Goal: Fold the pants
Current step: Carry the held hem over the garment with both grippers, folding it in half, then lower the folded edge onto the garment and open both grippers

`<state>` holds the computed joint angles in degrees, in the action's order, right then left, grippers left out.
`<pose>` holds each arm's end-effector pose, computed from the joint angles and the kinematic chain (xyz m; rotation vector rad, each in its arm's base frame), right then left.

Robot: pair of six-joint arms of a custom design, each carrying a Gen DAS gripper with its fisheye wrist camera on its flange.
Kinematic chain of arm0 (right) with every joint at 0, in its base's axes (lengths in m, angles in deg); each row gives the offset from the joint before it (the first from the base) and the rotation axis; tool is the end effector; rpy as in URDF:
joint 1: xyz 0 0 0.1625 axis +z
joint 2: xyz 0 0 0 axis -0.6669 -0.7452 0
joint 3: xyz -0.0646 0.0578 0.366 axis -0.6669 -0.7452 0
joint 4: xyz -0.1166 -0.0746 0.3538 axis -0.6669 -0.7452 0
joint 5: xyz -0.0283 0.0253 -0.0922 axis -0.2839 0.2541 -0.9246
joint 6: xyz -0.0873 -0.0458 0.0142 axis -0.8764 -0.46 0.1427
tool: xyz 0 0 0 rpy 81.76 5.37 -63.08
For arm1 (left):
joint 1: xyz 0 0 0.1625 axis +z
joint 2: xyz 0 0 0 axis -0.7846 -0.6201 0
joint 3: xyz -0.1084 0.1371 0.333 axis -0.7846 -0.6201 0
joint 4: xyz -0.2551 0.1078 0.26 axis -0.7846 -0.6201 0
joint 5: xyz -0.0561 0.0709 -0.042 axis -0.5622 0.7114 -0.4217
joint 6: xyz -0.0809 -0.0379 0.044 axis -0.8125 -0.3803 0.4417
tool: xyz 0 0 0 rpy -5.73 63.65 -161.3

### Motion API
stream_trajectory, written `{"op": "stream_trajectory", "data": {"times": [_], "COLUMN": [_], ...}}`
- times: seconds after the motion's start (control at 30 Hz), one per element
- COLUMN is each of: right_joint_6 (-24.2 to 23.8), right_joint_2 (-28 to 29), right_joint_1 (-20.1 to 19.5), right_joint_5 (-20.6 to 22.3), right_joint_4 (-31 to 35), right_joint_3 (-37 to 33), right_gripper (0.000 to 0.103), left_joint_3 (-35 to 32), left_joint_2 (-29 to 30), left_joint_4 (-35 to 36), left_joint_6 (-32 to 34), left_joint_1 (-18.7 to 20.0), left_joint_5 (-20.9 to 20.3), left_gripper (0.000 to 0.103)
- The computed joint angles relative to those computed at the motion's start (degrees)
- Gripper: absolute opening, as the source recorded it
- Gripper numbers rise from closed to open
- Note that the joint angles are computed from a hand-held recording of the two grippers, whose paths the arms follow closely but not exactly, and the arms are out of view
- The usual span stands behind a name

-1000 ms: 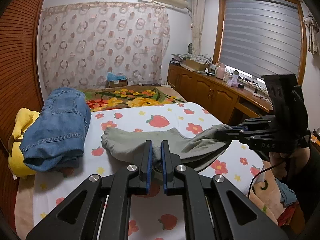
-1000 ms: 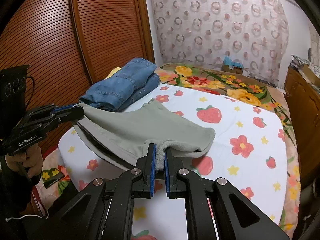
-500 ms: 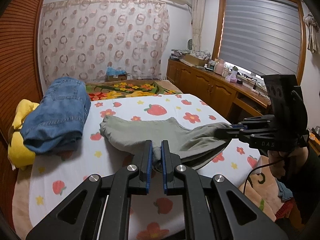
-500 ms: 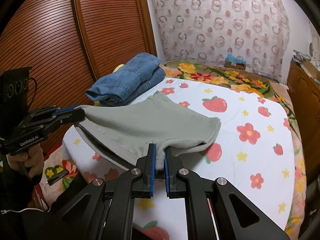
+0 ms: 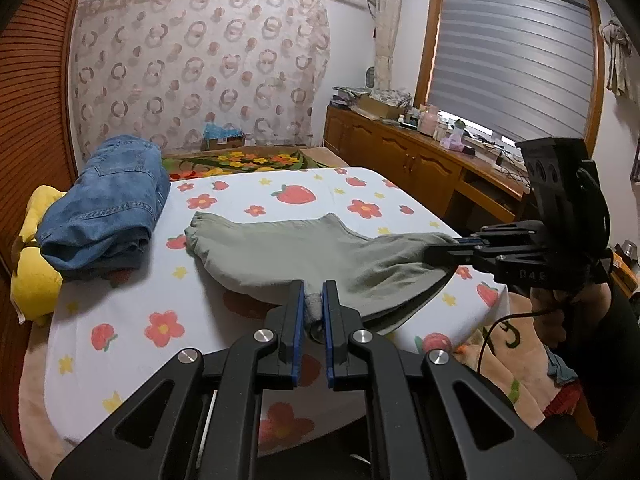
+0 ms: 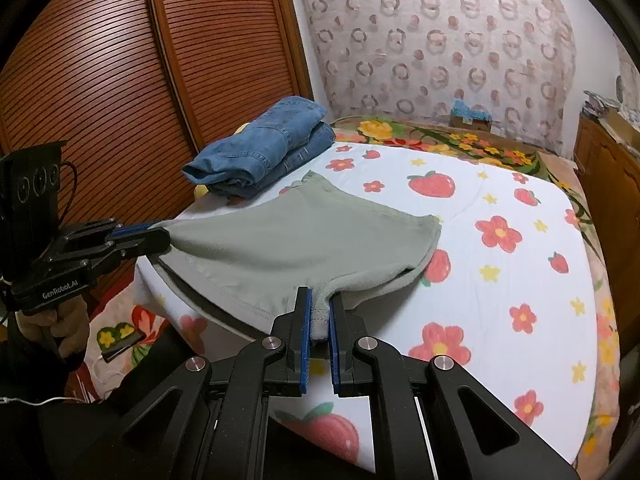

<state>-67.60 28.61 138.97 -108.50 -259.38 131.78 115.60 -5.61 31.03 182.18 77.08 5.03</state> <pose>0.1971 -0.4510 0.0636 1.4475 -2.4952 0.7825 -0.1059 -0.2891 0.1155 0.5910 2.3314 -1.1269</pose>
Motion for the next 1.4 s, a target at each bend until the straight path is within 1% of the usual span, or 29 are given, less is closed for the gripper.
{"op": "stream_trajectory", "data": {"times": [0.17,0.37,0.47,0.6,0.73,1.0,1.13,1.27,1.4], "right_joint_6": [-0.27,-1.03,-1.60,-1.66,-0.56,2.35,3.85,4.80,5.18], "right_joint_2": [-0.97,-2.19,-2.91,-3.35,-2.28,2.10,4.61,6.84,8.29], "right_joint_1": [-0.55,-1.26,-1.56,-2.06,-1.89,-0.16,0.79,1.29,1.87], "right_joint_5": [0.75,1.61,2.18,3.05,2.92,1.07,-0.01,-1.64,-3.31], "right_joint_4": [-0.44,-1.95,-2.78,-3.14,-2.81,-1.72,-1.52,0.05,2.03], "right_joint_3": [1.61,4.38,5.75,6.02,4.05,-2.73,-6.43,-10.27,-13.23], "right_gripper": [0.008,0.008,0.008,0.008,0.008,0.008,0.008,0.008,0.008], "left_joint_3": [1.14,1.63,1.66,1.27,-0.19,-4.43,-7.12,-8.83,-10.49], "left_joint_2": [0.50,1.21,1.00,1.04,0.23,-1.31,-0.43,-1.09,0.30], "left_joint_4": [1.37,2.94,3.15,2.63,0.72,-3.47,-5.93,-7.98,-8.76], "left_joint_6": [-3.67,-6.85,-6.71,-5.43,-1.06,10.12,16.26,19.75,21.65], "left_joint_1": [-2.63,-4.76,-5.31,-4.65,-1.01,5.85,10.13,13.86,15.56], "left_joint_5": [-0.18,-0.23,-0.32,-0.34,0.13,0.73,1.67,3.80,3.97], "left_gripper": [0.010,0.010,0.010,0.010,0.010,0.010,0.010,0.010,0.010]}}
